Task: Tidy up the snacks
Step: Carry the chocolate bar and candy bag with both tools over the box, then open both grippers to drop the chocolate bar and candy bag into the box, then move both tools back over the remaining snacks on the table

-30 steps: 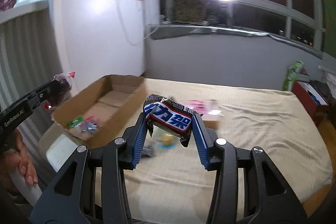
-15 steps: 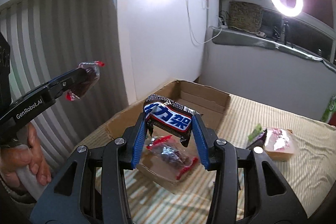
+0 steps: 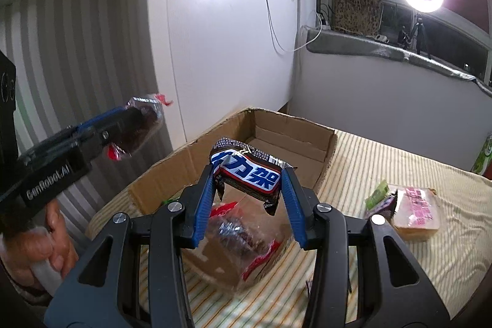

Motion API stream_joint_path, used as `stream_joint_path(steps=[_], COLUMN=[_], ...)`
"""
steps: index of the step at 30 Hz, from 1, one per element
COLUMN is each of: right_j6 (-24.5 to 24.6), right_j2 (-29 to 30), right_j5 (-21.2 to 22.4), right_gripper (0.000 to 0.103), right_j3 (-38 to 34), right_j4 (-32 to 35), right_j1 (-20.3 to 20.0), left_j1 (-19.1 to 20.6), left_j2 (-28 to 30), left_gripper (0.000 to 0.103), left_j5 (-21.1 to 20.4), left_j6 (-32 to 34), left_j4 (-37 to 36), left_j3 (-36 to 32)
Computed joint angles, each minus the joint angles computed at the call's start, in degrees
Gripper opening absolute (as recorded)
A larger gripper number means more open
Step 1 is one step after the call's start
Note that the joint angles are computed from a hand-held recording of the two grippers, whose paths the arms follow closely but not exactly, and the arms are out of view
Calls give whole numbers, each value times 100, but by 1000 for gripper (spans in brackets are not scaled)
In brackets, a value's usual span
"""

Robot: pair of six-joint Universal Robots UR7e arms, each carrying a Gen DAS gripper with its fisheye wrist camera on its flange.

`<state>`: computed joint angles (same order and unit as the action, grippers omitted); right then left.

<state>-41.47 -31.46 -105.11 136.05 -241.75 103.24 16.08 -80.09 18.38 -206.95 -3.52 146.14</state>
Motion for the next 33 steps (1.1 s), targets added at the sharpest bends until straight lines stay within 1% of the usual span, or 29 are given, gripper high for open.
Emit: stream_joint_path(steps=[2,4,9,13,14,15,16,17,18,23,28,30,31,33], right_j6=[-9,-24,-60,-85,-86,-97,-107,-104,-96,-32,-11,-4,5,22], right_j2=[17,34,107,138,137,137,142,141,139,118,85,74,68,57], right_j5=[44,100,190,269,305,313,316,318,318,275,239,228,227,253], right_gripper=[45,45,46,49,50,51,51,51,51,51,51,51,52,62], right_j3=[-131,-275,-636,-832,-853,-878,-896,-909,-915,-835,-663,-584,-542,-442], right_j4=[160,339,668,809,804,802,790,787,790,737,570,475,427,307], right_j1=[-76,-162,-308,-386,-404,-408,-411,-415,-419,-400,-298,-242,-214,-173], left_j1=[330,772,1443,1729,1760,1777,1789,1770,1732,1596,1430,1276,1205,1014], left_j2=[-104,-120,127,223,254,253,237,241,210,218,111,87,78,62], left_gripper=[26,26,27,28,31,40,47,58,59,59,60,61,61,62], left_j5=[228,541,997,1141,1165,1191,1211,1192,1139,1003,877,747,696,575], left_j6=[629,1250,1728,1862,1849,1822,1797,1768,1769,1644,1567,1425,1341,1077], left_j4=[-389,-771,-1012,-1058,-1045,-1031,-1038,-1079,-1154,-1036,-963,-865,-811,-624], left_j3=[-71,-202,-480,-631,-671,-683,-683,-671,-632,-627,-548,-507,-488,-434])
